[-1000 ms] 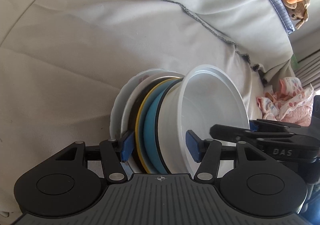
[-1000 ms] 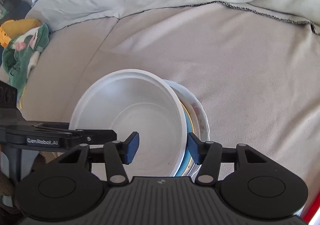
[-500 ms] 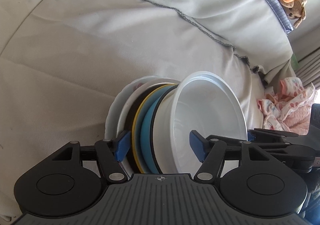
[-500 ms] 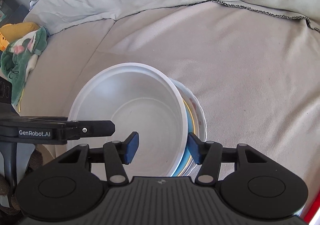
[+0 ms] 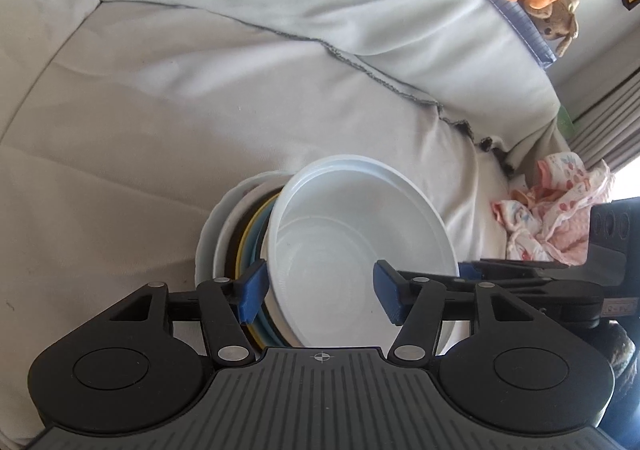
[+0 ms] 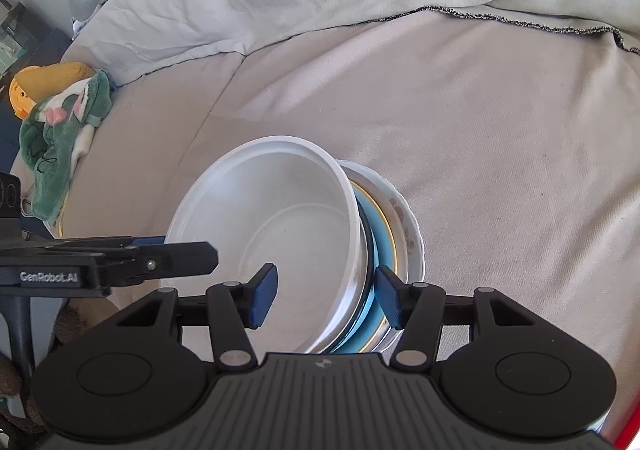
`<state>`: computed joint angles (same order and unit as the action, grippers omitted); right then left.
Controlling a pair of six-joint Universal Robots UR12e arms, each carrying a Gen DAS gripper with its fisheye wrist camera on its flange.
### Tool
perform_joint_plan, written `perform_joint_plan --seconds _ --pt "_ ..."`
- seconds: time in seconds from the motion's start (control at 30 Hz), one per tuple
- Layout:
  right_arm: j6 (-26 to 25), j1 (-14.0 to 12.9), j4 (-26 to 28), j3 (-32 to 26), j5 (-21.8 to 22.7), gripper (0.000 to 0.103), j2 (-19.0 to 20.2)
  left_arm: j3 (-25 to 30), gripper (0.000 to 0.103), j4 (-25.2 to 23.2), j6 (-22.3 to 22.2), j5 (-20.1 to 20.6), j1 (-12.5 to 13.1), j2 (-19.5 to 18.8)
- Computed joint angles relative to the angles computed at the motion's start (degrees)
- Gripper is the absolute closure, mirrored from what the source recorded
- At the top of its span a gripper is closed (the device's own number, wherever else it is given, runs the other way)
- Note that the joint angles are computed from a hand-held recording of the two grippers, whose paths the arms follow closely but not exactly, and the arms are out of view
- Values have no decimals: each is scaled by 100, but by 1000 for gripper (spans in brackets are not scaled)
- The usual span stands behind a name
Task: Organize plates and bowls
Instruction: 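Press the stack down with both tools and open them, releasing the bowls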
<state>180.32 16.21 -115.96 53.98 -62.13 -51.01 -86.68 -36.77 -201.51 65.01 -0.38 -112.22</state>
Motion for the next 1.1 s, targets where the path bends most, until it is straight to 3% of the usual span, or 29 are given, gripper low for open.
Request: perform_joint_plan --seconds 0.13,0.4,0.5,0.57,0.73,0.87,0.93,1.1 --pt "158 -68 10 17 225 48 6 16 37 165 -147 -49 10 -59" --pt "332 -32 -452 315 79 48 -113 -132 33 618 -324 135 -69 -1" --pt "352 -33 -609 504 89 48 -210 -241 35 687 -416 159 -78 92" --pt "341 -45 -738 638 120 48 -284 -318 42 757 -408 286 -108 160" --pt "506 -70 -1589 1162 -149 48 -561 -508 46 904 -395 982 -271 314" --pt "713 -168 -1890 1476 113 48 -699 -503 47 891 -704 980 -333 298" --pt "833 -222 -2099 1626 307 48 -759 -531 48 1055 -722 1246 -421 310" --pt "836 -151 -2158 1585 182 49 -746 -651 54 1144 -820 1270 -432 377"
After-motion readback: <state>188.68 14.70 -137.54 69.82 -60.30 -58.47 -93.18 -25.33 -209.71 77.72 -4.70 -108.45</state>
